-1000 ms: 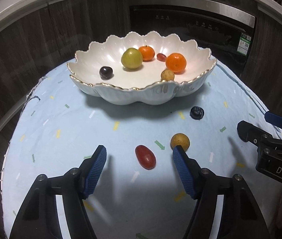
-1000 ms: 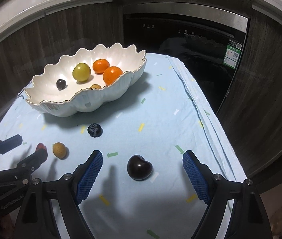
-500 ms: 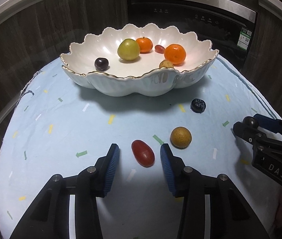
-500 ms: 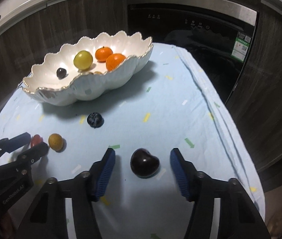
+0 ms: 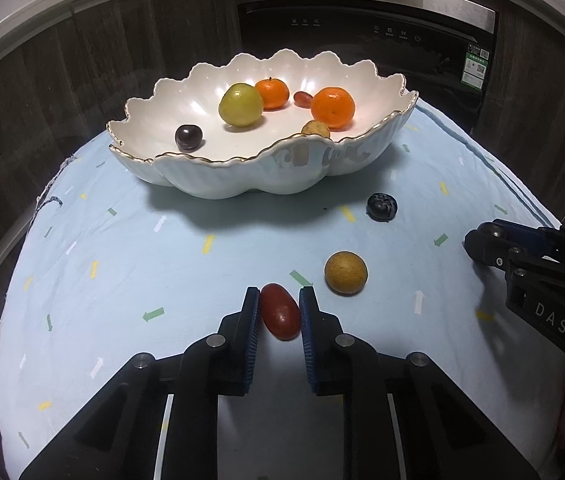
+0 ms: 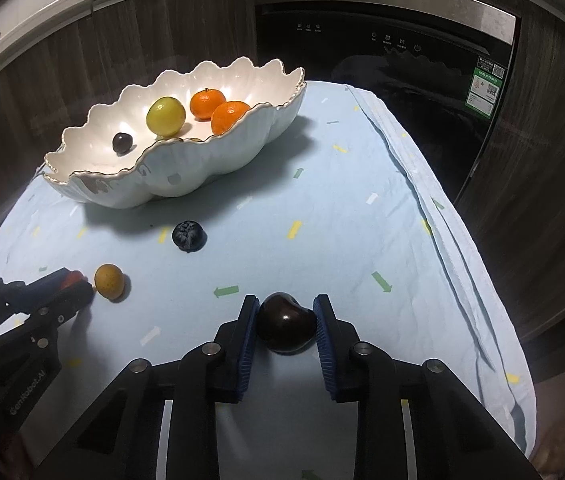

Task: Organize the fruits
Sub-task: 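Grasp the red oval fruit with the left tool while the right tool grasps the dark plum, then carry the red oval fruit and dark plum in both tools over the white bowl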

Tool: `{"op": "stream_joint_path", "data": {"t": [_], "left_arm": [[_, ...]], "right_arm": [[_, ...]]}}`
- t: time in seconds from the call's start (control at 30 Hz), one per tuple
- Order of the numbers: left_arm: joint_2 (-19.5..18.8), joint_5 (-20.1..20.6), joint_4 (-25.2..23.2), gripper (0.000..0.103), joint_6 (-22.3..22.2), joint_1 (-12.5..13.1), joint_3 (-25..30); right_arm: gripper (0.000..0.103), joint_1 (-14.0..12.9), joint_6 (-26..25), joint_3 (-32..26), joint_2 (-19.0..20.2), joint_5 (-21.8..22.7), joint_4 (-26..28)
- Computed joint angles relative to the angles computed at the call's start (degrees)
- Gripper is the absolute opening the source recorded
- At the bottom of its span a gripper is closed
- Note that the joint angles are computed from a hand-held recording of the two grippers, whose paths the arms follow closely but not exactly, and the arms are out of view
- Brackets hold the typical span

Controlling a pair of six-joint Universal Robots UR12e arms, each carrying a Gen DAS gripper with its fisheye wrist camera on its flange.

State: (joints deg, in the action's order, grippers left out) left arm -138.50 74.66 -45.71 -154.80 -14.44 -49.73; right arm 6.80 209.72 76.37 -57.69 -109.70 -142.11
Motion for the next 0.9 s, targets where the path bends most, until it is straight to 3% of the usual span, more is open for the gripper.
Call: {"op": "stream_joint_path", "data": {"t": [0.9], "left_arm": [[1.18,-1.77,2.07,0.019,-1.45,0.53,-0.88]], "right_arm": [[0.029,0.53,-0.78,-0.22,-0.7,-0.97,-2.15]]}}
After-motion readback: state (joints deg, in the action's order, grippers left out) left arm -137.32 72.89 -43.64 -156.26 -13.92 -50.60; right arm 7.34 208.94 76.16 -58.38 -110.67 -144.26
